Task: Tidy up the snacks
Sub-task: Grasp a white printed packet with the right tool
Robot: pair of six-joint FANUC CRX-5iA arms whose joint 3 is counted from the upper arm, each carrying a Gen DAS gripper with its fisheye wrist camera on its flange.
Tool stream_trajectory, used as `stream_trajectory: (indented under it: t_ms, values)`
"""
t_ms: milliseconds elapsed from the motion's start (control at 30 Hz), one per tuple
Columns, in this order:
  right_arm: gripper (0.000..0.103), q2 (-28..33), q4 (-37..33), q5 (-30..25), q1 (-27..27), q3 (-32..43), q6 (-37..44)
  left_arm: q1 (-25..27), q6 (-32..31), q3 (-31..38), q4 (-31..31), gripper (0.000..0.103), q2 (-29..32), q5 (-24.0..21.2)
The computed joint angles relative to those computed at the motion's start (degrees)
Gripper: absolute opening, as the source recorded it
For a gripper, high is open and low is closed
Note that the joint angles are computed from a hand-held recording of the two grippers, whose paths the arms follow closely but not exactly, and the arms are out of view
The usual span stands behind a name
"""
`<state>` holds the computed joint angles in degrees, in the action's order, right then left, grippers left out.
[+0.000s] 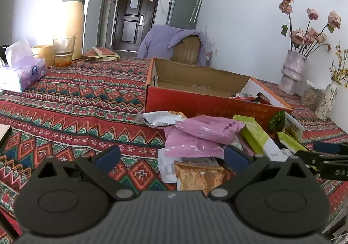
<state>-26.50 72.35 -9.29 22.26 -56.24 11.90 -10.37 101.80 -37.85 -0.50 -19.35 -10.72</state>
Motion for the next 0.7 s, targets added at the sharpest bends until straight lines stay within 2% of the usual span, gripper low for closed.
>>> stream_trajectory:
  t_ms: [67,133,200,300,400,533,700]
  values:
    - [0.062,0.9,-5.7,-1.5,2.2,0.9,4.1,0.1,-3.4,-1.1,3.3,0.103,-0.1,0.9]
    - [0.061,2.1,-10.9,-3.1,3.8,2.1,7.6,0.1,-3.6,-1.0,3.3,0.103,0.0,0.7]
    - [0.061,3.1,-11.6,-3.8,4.1,2.6,7.6,0.0,-3.6,-1.0,3.4,0.103,0.0,0.6]
    - [0.061,4.3,-9.0,-3.8,3.2,2.7,5.0,0.1,-3.4,-0.8,3.1,0.103,0.1,0.4]
    - [0.063,4.7,-7.3,-3.7,2.5,2.7,4.0,0.2,-3.5,-0.6,3.3,0.103,0.4,0.2]
    - [0.073,6.1,-7.4,-4.5,2.2,3.5,4.1,0.2,-3.8,-0.6,3.6,0.103,0.5,0.2]
    - [0.076,7.7,-13.7,-6.2,4.0,5.2,9.3,-0.2,-1.8,0.5,1.5,0.103,0.9,-1.0]
